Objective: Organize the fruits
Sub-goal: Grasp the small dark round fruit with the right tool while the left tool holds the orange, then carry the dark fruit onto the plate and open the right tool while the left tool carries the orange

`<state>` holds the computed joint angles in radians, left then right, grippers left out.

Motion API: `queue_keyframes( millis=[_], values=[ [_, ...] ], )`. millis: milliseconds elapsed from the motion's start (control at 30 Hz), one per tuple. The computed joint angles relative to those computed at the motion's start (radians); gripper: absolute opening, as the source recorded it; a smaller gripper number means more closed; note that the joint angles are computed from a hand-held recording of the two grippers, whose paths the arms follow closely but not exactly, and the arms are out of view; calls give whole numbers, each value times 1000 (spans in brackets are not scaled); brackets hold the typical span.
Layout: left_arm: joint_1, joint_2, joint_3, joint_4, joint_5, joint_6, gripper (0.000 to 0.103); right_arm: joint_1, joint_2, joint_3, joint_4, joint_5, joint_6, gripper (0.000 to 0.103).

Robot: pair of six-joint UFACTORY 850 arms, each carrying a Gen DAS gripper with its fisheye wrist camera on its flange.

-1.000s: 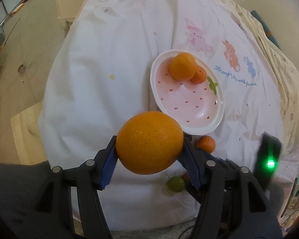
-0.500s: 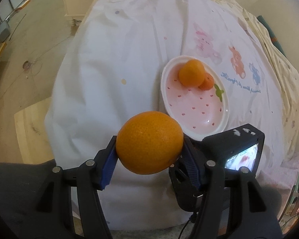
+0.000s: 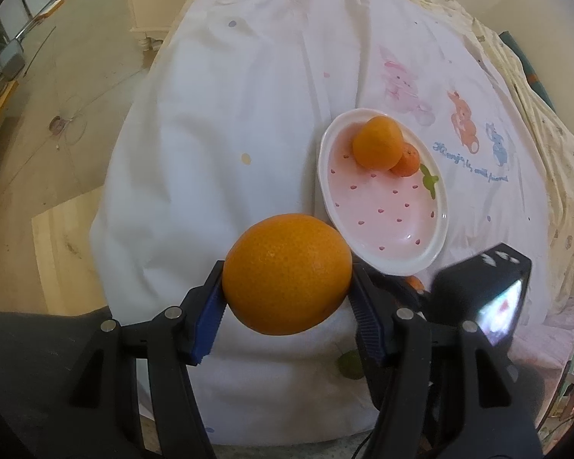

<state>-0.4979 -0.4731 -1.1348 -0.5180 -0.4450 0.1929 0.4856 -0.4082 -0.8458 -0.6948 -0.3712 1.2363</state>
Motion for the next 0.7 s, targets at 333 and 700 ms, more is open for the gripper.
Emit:
queue_keyframes(
  millis=[333,700],
  values=[
    [-11,-5,2,72,20,-68,58,5,141,82,-18,48,41,23],
    [-20,-12,9,80,39,-79,58,-36,328,182,-146,70,152,23]
  ],
)
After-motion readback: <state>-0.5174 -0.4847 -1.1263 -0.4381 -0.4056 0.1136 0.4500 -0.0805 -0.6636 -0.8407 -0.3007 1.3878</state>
